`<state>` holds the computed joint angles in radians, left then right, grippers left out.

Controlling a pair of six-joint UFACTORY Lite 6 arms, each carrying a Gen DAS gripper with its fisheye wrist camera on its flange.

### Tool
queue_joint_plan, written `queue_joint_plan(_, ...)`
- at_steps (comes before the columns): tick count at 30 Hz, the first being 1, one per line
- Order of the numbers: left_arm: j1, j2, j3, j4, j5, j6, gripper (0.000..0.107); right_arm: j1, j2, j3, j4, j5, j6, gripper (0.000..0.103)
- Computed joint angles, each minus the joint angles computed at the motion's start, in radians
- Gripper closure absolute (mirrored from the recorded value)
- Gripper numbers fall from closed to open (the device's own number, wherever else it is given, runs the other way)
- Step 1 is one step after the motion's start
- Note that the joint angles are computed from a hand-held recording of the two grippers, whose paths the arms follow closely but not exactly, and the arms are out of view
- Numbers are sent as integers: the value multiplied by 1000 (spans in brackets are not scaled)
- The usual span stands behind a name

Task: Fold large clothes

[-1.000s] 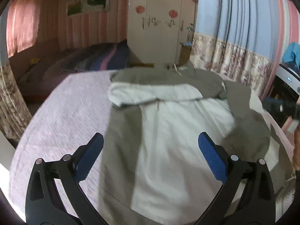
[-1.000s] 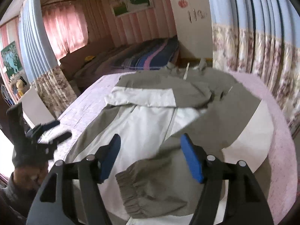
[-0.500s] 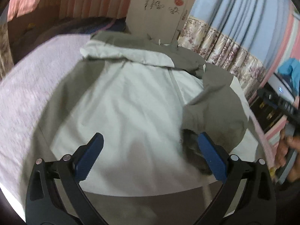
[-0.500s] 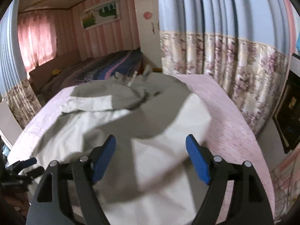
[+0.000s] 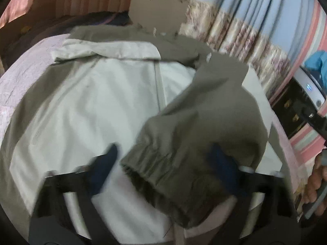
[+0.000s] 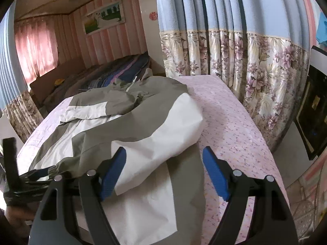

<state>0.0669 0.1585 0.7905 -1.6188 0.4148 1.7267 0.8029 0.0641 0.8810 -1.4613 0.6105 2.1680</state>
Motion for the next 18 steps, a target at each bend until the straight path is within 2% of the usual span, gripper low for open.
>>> queue_joint_plan(1, 0, 8, 5, 0, 6, -2, 64, -3, -4, -7, 0, -2, 0, 25)
queue_joint_plan(3, 10, 31, 31, 37, 34, -18, 91, -11, -12, -23, -6, -8, 3, 25)
queue_joint_plan(6, 50, 30, 54, 45, 68, -22, 96, -27, -5, -25, -11, -19, 9, 25)
queue_joint_plan(10, 145, -17, 124, 93, 106, -27, 96, -40, 1, -20, -23, -27, 4, 25)
queue_joint_plan(13, 244, 47, 296, 184, 140, -101, 96, -65, 42, 47, 2, -41, -91, 25)
queue_joint_plan(16, 315, 180, 524, 314, 184, -222, 95, -97, 101, 161, 34, -40, -224, 25)
queue_joint_plan(18, 365, 262, 653, 368, 253, -280, 95, -121, 150, 248, 51, -51, -292, 25)
